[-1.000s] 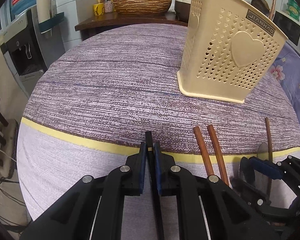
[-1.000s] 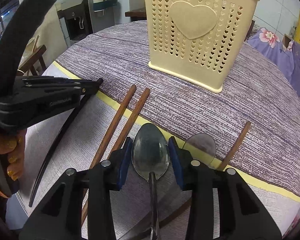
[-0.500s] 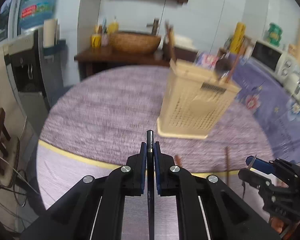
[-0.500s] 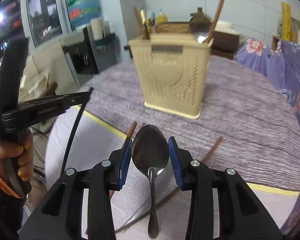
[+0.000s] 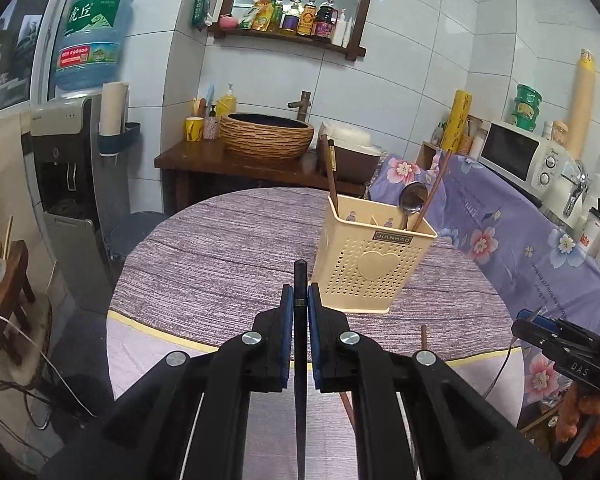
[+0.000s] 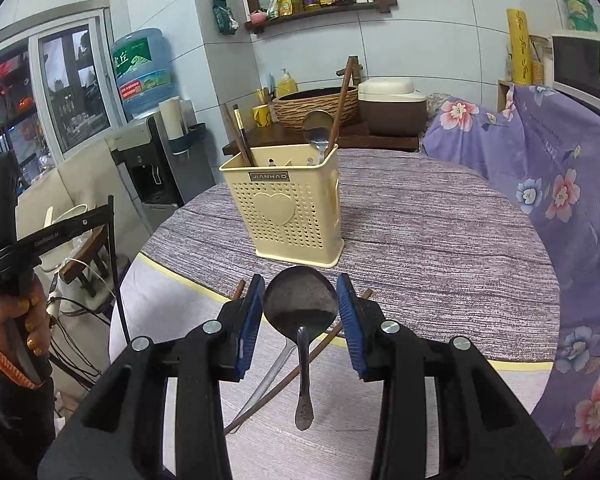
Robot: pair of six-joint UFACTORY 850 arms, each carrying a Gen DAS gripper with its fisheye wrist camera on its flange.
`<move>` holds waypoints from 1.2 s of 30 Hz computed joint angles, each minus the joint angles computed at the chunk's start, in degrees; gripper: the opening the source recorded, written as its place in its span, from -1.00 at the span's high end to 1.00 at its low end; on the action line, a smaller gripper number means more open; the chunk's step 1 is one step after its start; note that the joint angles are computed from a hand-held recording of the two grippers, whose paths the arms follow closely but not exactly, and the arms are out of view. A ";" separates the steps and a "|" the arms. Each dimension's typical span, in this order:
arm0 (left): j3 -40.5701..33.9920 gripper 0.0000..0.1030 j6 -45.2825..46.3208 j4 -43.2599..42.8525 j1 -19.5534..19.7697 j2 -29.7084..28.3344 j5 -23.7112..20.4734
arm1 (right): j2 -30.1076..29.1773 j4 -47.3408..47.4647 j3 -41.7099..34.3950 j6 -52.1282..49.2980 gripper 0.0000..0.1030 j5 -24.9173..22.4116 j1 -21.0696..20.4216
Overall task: Organize utensils
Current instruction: 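Carry the black chopstick and steel spoon over the caddy and lower both in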
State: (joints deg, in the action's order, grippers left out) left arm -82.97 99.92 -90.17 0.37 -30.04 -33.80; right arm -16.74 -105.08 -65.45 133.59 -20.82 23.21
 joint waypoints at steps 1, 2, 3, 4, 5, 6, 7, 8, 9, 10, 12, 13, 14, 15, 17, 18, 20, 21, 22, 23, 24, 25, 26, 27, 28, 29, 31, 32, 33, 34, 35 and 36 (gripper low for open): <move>0.06 0.83 0.33 -0.25 0.06 0.21 -0.19 | -0.06 -1.93 -0.05 1.85 0.27 0.19 -0.15; -0.14 0.83 0.80 -0.62 -0.04 0.32 -0.24 | -0.09 -3.35 -0.04 3.15 0.27 0.19 -0.19; -0.04 0.83 1.43 -1.18 0.02 0.62 -0.48 | -0.27 -4.79 -0.27 4.29 0.27 0.01 -0.29; -0.32 0.83 1.83 -1.68 -0.06 0.73 -0.70 | -0.58 -6.47 -0.69 5.72 0.27 -0.23 -0.46; -0.74 0.83 2.12 -2.12 -0.13 0.83 -1.05 | -0.95 -7.49 -1.33 6.59 0.27 -0.20 -0.59; -1.25 0.83 2.21 -2.41 -0.19 0.81 -1.45 | -1.31 -9.19 -2.06 7.99 0.27 0.11 -0.95; -2.06 0.83 2.19 -2.67 -0.26 0.69 -1.89 | -1.66 -10.28 -2.88 8.76 0.27 0.32 -1.24; -3.31 0.83 2.03 -3.13 -0.50 0.51 -2.08 | -2.16 -11.18 -4.05 9.11 0.27 0.27 -1.54; -4.43 0.83 1.91 -3.48 -0.64 0.30 -2.32 | -2.64 -11.32 -5.40 8.56 0.27 -0.09 -1.72; -5.98 0.83 1.30 -3.45 -0.86 -0.04 -2.49 | -3.08 -10.90 -6.95 7.22 0.27 -0.49 -1.88; -10.38 0.83 -2.26 -1.75 -1.34 -1.19 -3.64 | -4.17 -10.62 -10.88 4.13 0.27 -1.28 -2.41; -13.27 0.83 -4.79 -0.47 -1.66 -2.07 -4.21 | -4.79 -10.13 -13.04 2.24 0.27 -1.75 -2.63; -16.39 0.83 -7.60 0.75 -2.00 -3.12 -4.60 | -5.58 -9.21 -15.51 -0.28 0.27 -2.34 -2.88; -18.87 0.84 -9.87 1.55 -2.26 -3.99 -4.90 | -6.40 -8.35 -17.75 -2.36 0.27 -2.99 -3.07; -24.33 0.84 -14.40 3.22 -3.00 -6.05 -4.90 | -8.72 -5.00 -23.24 -8.15 0.27 -3.57 -3.55; -26.81 0.84 -15.62 3.08 -3.48 -7.00 -4.25 | -9.76 -3.96 -25.48 -9.79 0.27 -3.83 -3.69; -30.15 0.84 -16.17 2.46 -4.48 -8.44 -2.42 | -12.09 -2.53 -29.52 -12.61 0.27 -4.85 -3.89; -31.38 0.84 -16.03 2.20 -5.13 -9.13 -1.10 | -13.53 -1.06 -31.62 -14.86 0.27 -5.18 -3.99; -32.36 0.84 -16.26 2.14 -5.62 -9.85 -0.34 | -14.87 -0.65 -33.21 -15.73 0.27 -5.81 -4.08; -32.83 0.84 -16.06 1.91 -6.12 -10.46 0.49 | -15.85 -0.88 -34.10 -15.60 0.27 -6.43 -4.17; -32.75 0.84 -15.23 1.45 -6.47 -10.77 1.12 | -16.94 -1.10 -34.95 -15.35 0.27 -6.82 -4.37; -32.47 0.84 -14.18 0.91 -6.89 -11.19 1.73 | -18.20 -0.55 -35.84 -15.53 0.27 -6.88 -4.58; -31.88 0.83 -12.97 0.21 -7.30 -11.52 2.57 | -19.07 -0.13 -36.22 -15.43 0.27 -6.90 -4.72; -31.62 0.84 -12.20 -0.15 -7.49 -11.91 3.09 | -19.93 0.13 -36.43 -15.19 0.27 -6.89 -4.86; -31.11 0.84 -11.33 -0.50 -7.73 -12.31 3.61 | -20.76 0.47 -36.56 -15.12 0.27 -6.91 -4.91; -30.45 0.84 -10.75 -0.41 -8.00 -12.74 4.21 | -21.51 1.00 -36.62 -15.28 0.27 -7.02 -4.90; -30.14 0.84 -12.35 1.37 -8.05 -13.77 4.18 | -22.72 1.81 -36.48 -15.55 0.27 -7.32 -4.81; -29.93 0.84 -13.26 2.59 -8.11 -14.28 4.13 | -23.09 1.87 -36.23 -15.44 0.27 -7.34 -4.77; -30.04 0.84 -14.18 3.77 -8.14 -14.78 4.09 | -23.58 2.31 -36.12 -15.77 0.27 -7.42 -4.71; -29.70 0.83 -14.59 4.56 -8.21 -15.17 4.28 | -23.96 2.45 -35.95 -15.86 0.27 -7.66 -4.59; -29.19 0.83 -14.61 5.13 -8.33 -15.43 4.72 | -24.42 2.83 -35.86 -16.23 0.26 -7.79 -4.53; -29.61 0.84 -15.74 6.43 -8.45 -16.00 4.94 | -24.84 3.40 -35.96 -16.78 0.26 -7.87 -4.44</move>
State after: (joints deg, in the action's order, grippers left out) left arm -112.58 84.19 -83.74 -8.09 -46.04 -28.86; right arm -41.58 -101.68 -101.42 116.82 -28.69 18.76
